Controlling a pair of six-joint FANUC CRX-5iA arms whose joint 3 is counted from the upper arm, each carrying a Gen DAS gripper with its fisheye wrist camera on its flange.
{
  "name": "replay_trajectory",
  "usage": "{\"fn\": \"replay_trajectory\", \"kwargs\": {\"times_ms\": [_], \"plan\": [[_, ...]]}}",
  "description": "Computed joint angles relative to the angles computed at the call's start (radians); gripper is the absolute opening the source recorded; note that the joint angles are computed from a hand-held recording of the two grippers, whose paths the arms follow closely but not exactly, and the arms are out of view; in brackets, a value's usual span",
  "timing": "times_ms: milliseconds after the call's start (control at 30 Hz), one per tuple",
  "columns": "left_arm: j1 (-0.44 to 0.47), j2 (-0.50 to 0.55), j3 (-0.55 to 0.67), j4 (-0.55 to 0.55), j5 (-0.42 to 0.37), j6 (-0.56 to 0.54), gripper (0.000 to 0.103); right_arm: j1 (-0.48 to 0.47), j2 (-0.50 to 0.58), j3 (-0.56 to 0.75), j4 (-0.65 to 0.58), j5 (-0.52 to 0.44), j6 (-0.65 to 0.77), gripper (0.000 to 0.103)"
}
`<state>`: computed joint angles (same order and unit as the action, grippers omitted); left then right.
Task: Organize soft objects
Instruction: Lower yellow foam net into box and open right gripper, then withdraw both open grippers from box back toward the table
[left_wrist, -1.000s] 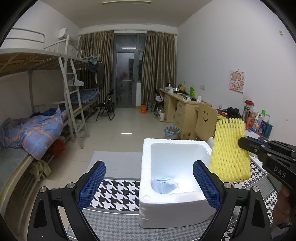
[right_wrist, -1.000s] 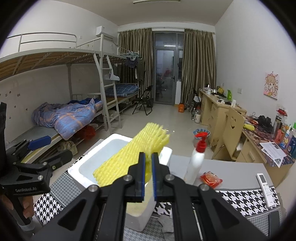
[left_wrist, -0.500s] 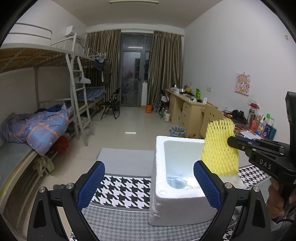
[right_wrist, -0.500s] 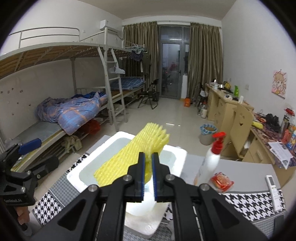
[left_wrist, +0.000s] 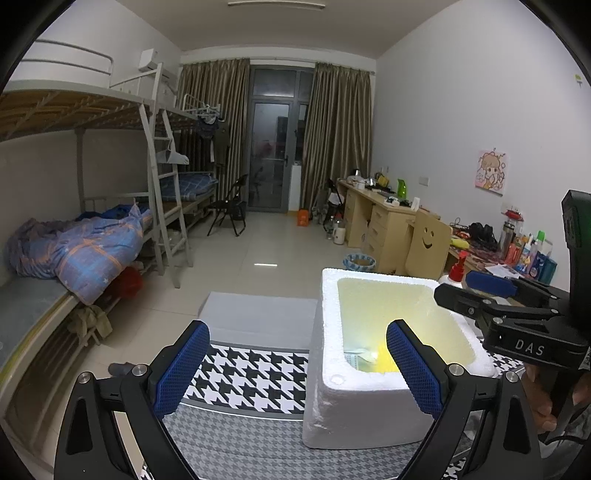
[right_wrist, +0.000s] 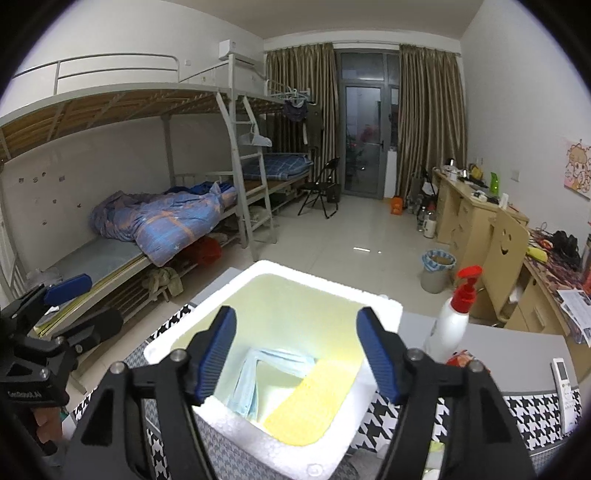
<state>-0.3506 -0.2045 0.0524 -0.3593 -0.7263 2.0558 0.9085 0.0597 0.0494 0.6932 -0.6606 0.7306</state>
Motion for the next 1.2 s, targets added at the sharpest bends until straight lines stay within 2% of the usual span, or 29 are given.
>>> {"fn": "replay_trajectory", "kwargs": {"times_ms": [267, 633, 1200], "plan": [[-0.023, -0.002, 0.007, -0.019, 0.002, 0.021, 0.1, 0.001, -0.037, -0.033, 0.014, 0.01, 0.003, 0.073], [-0.115, 0.007, 0.05, -0.129, -0.04, 0.113, 0.1, -0.009, -0.116, -0.129, 0.094, 0.044, -0.072, 0.073], [-0.199, 0.028, 0.09, -0.147, -0.048, 0.109, 0.1, -0.021, -0.227, -0.275, 0.261, 0.05, -0.232, 0.073]]}}
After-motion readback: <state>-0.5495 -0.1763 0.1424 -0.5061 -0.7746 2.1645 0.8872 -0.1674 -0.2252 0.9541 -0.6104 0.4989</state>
